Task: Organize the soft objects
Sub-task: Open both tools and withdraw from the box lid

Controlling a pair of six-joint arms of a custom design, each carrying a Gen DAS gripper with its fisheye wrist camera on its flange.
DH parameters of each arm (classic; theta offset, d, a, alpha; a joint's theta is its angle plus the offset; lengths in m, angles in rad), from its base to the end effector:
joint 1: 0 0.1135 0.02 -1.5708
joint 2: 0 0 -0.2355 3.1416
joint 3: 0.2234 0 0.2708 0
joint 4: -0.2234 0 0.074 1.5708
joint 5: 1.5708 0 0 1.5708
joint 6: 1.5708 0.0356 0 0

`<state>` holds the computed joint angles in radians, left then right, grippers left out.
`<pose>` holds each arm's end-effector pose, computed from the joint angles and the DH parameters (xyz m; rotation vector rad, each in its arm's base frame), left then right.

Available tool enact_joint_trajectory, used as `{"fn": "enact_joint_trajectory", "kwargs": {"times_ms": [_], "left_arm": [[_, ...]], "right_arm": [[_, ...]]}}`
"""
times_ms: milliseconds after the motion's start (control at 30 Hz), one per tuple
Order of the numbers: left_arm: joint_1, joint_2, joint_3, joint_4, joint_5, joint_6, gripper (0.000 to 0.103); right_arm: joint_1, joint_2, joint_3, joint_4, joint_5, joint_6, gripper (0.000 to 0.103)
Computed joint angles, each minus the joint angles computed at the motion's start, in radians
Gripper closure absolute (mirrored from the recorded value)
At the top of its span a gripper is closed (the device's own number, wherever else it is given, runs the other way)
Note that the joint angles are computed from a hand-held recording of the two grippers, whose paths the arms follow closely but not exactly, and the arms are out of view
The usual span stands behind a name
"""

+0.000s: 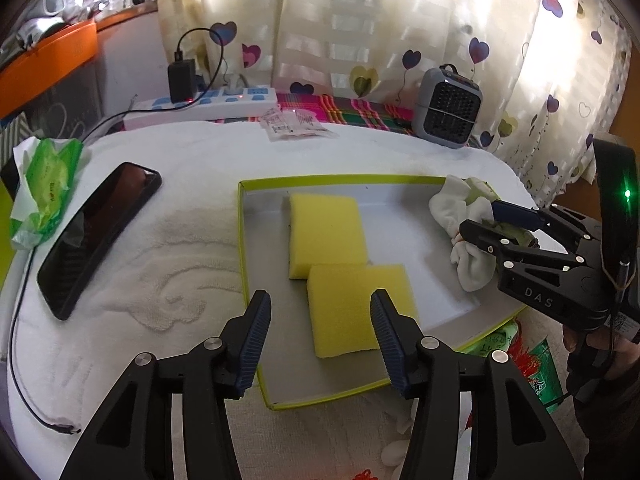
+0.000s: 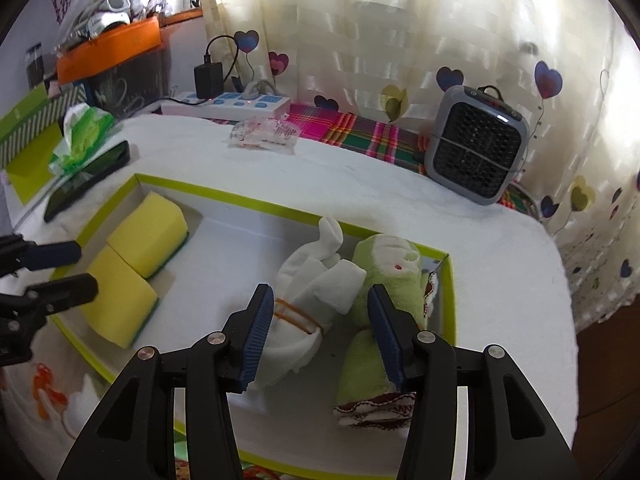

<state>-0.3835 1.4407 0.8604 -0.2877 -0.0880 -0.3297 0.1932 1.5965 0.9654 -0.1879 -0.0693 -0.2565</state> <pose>0.2923 -0.1146 0.1689 0.0263 2.4455 -0.2121 0.3425 0.0695 0.1616 -0.5642 2.3203 0.0529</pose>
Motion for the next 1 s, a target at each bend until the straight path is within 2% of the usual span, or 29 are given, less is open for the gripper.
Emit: {"fn": "enact_joint_trajectory", "kwargs": {"times_ms": [200,467,767,1000], "left_arm": [[-0.005,-0.002,-0.004,0.003,-0.008,-0.001,0.052],[-0.004,-0.002,-0.009,0.008,-0.016,0.006,0.052],[-0.004,-0.004,-0.013,0.013,-0.015,0.003,0.052],[0.006,-0.035,-0.023,0.010,-0.009,0.002,0.050]], "right_arm": [[0.011,-0.010,-0.034,0.055,0.089,-0.040,0.053],[0.015,-0.021,-0.047,0.063,0.110,-0.053,0.053],[0.009,-0.025,-0.055,0.071,0.098,-0.038,0.053],[-0.010,-0.053,-0.072,0.067,0.009,0.011,0.052]]}}
